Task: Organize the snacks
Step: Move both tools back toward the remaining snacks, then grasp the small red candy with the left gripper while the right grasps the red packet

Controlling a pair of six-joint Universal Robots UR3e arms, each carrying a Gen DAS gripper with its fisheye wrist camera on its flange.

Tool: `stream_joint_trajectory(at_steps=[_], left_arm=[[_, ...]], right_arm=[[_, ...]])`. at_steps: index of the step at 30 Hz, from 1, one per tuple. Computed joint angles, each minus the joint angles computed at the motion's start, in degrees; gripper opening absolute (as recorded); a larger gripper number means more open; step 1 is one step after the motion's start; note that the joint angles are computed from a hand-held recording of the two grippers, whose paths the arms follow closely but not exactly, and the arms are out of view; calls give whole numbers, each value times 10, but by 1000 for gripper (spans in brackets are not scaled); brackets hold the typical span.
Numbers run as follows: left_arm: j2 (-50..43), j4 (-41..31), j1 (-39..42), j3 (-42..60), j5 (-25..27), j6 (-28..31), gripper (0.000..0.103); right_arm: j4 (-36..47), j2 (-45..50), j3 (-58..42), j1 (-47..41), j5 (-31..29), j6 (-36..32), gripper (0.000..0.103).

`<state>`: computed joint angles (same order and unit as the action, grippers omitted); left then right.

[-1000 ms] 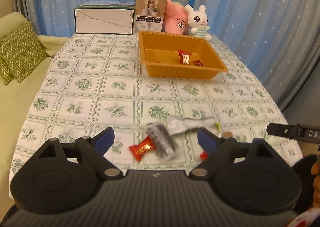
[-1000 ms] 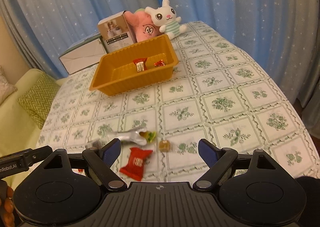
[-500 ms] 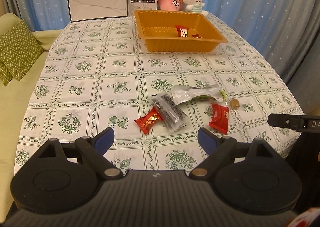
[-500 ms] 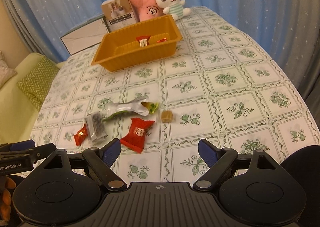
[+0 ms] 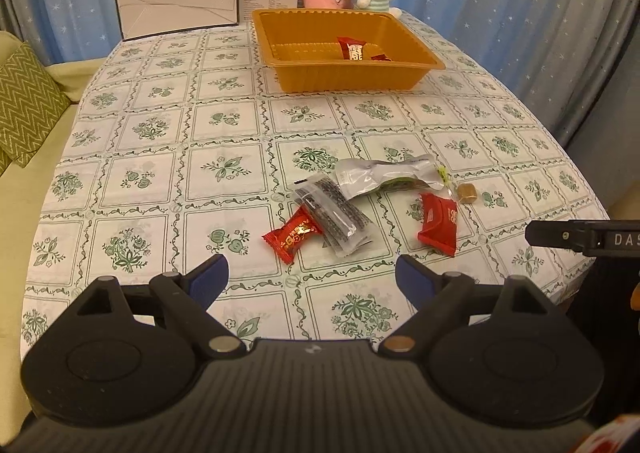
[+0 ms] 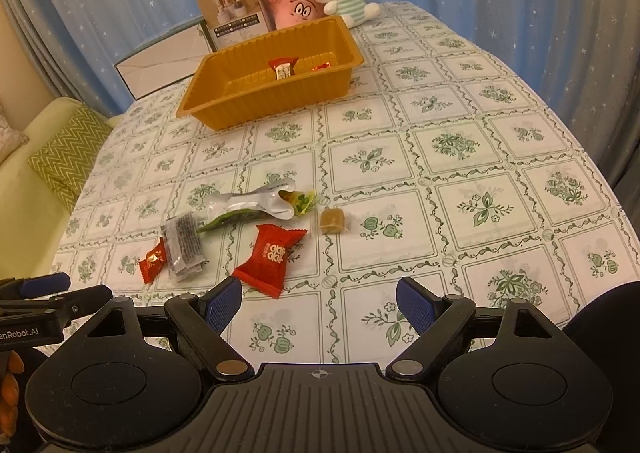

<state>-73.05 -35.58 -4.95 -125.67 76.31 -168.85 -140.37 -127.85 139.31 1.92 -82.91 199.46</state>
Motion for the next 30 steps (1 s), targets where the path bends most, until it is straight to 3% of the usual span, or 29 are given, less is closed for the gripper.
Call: stream_joint_trajectory(at_steps=[11,23,30], left_arm=[[-57,-3,26,28,-29,86,86],[-178,-8,41,100,-55,201,62],[-246,-10,46,138,-73,257,42]], right_arm=[[-92,95,2,36,-17,19,84],[-163,199,-13,51,-28,27,84],[-178,239,-26,52,-31,23,84]])
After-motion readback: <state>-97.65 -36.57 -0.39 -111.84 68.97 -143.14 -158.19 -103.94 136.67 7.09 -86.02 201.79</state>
